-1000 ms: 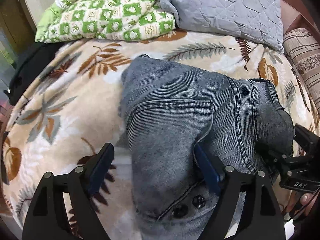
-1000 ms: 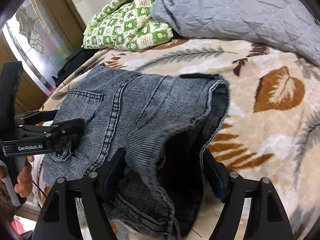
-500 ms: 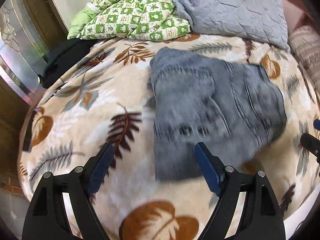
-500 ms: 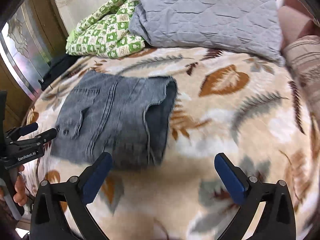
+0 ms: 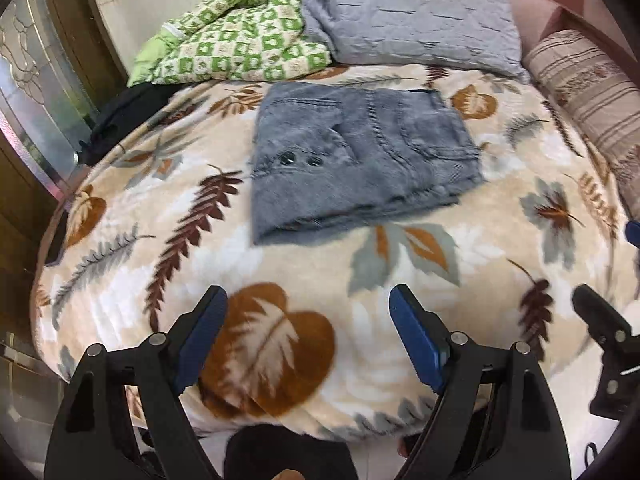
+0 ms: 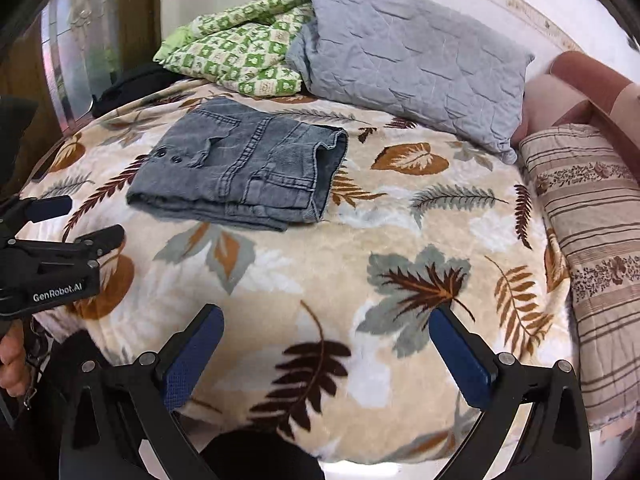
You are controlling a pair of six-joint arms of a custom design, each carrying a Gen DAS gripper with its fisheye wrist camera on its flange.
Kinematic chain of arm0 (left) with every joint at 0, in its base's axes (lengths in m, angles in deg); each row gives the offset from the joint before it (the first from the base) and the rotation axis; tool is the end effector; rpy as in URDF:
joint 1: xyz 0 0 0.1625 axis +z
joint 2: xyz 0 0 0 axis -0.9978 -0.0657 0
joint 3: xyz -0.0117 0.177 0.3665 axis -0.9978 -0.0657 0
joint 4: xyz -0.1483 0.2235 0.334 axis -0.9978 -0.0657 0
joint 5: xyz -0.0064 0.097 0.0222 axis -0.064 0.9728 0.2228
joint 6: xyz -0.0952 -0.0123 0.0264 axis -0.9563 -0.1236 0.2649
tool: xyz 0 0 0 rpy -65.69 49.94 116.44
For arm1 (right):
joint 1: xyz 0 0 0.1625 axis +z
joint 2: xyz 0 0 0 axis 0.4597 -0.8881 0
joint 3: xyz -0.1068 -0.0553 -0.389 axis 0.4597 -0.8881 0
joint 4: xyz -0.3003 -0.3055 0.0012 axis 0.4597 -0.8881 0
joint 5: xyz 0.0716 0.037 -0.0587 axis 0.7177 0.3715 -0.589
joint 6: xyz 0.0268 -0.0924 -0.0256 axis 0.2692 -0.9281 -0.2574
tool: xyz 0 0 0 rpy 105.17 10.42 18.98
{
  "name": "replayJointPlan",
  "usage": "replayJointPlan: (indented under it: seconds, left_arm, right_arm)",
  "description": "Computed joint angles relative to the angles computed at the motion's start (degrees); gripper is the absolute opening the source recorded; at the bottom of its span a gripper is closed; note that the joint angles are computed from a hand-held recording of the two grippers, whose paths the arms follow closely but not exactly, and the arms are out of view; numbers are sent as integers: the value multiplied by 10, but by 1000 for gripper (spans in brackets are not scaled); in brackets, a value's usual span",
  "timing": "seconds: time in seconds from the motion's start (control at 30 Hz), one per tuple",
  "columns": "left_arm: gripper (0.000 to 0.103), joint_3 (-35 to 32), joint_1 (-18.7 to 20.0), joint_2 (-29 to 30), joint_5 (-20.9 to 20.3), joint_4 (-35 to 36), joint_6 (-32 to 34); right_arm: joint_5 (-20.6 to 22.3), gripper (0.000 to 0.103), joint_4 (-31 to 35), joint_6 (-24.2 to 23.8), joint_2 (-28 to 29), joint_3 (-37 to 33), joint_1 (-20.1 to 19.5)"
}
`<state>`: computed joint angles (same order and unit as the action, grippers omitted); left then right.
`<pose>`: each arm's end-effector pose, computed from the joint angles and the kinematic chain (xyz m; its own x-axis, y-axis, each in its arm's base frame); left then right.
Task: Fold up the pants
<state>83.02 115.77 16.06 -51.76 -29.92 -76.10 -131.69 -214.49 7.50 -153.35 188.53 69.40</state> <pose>-0.3919 -0.4679 0.0676 -0.5276 -0.4187 -0.7391 0.2056 0.7813 -0.5893 0.1566 -0.5199 0.3136 -0.4500 -0.6028 0.6589 -0.8310 0.5529 -0.0616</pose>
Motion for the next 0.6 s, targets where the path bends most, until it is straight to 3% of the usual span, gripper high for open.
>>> replayJointPlan:
  seconds: [0.17,0.6]
  left_arm:
    - [84,37,-12,-16,-8,-77,36]
    - [84,49,-16,-16,-24,-130,67]
  right_arm:
    - [7,103,3,5,-14,9,-5]
    - [11,103,22,31,-19,4,-15]
